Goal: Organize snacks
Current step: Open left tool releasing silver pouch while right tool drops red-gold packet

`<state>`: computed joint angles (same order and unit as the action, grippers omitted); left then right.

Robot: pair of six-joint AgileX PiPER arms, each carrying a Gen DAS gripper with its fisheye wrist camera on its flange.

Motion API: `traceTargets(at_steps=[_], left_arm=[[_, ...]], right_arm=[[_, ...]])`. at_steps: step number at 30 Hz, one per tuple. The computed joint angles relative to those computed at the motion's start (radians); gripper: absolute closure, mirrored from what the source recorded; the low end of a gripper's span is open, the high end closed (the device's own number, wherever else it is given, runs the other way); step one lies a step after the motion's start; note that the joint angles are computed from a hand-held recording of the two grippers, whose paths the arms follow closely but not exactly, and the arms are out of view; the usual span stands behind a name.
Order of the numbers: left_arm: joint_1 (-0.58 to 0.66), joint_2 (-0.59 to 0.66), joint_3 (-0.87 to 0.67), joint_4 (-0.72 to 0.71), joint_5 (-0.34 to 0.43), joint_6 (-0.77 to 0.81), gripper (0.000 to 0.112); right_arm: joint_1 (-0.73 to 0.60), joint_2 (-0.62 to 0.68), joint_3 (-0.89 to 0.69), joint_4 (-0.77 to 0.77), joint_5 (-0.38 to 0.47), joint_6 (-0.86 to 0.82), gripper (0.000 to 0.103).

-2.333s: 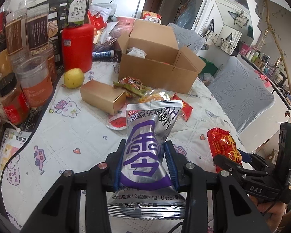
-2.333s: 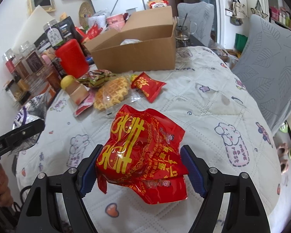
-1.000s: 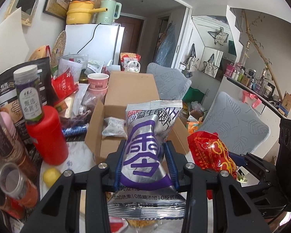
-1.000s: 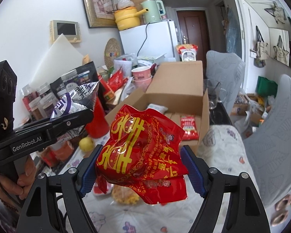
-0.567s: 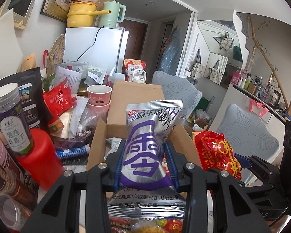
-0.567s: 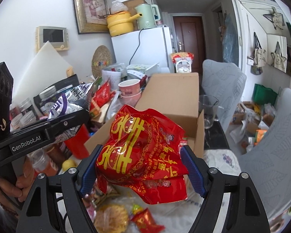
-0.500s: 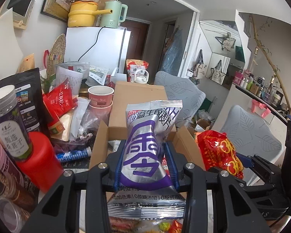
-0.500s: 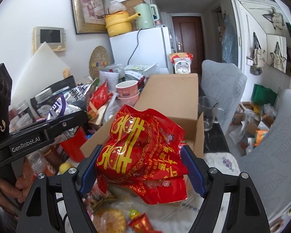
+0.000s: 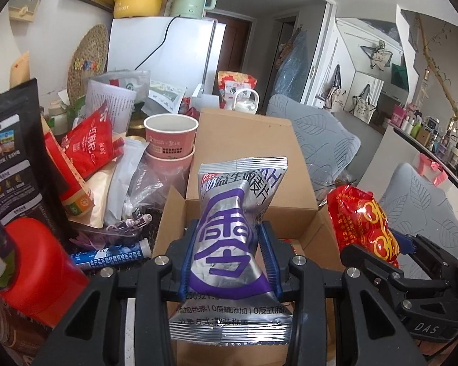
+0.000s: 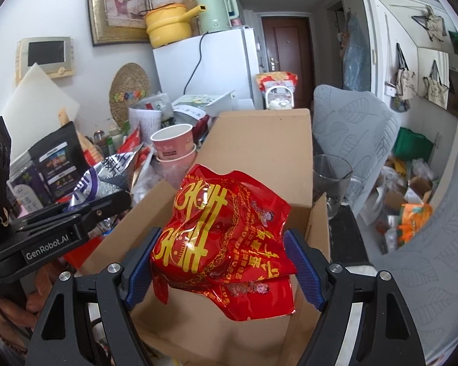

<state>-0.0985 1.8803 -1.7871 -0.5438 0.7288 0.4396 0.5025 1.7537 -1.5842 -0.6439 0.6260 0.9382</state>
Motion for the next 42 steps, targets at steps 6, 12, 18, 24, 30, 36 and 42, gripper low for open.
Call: traceTargets(at_steps=[6, 12, 18, 24, 30, 36, 42], left_arm=[[-0.02, 0.079, -0.064, 0.073, 0.023, -0.063, 0.074], [-0.046, 0.14, -0.111, 0.164, 0.058, -0.115, 0.074], [-0.08, 0.196, -0.168, 0.279, 0.106, -0.177, 0.074], [-0.112, 0.22, -0.176, 0.376, 0.106, -0.221, 0.074], [-0.129, 0.242, -0.211, 0.453, 0.137, -0.268, 0.074], [-0.141, 0.234, -0.221, 0.511, 0.164, -0.303, 0.071], [-0.133, 0.179, -0.193, 0.501, 0.162, -0.301, 0.062]], right_arm=[[-0.036, 0.083, -0.089, 0.084, 0.013, -0.083, 0.023], [-0.057, 0.152, -0.163, 0.145, 0.057, -0.147, 0.023], [-0.071, 0.242, -0.264, 0.198, 0.15, -0.198, 0.023], [-0.061, 0.33, -0.371, 0.18, 0.277, -0.209, 0.022], [-0.068, 0.362, -0.429, 0.209, 0.34, -0.244, 0.021], [-0.053, 0.347, -0.424, 0.198, 0.358, -0.232, 0.02], [-0.033, 0.311, -0.412, 0.176, 0.373, -0.21, 0.02]])
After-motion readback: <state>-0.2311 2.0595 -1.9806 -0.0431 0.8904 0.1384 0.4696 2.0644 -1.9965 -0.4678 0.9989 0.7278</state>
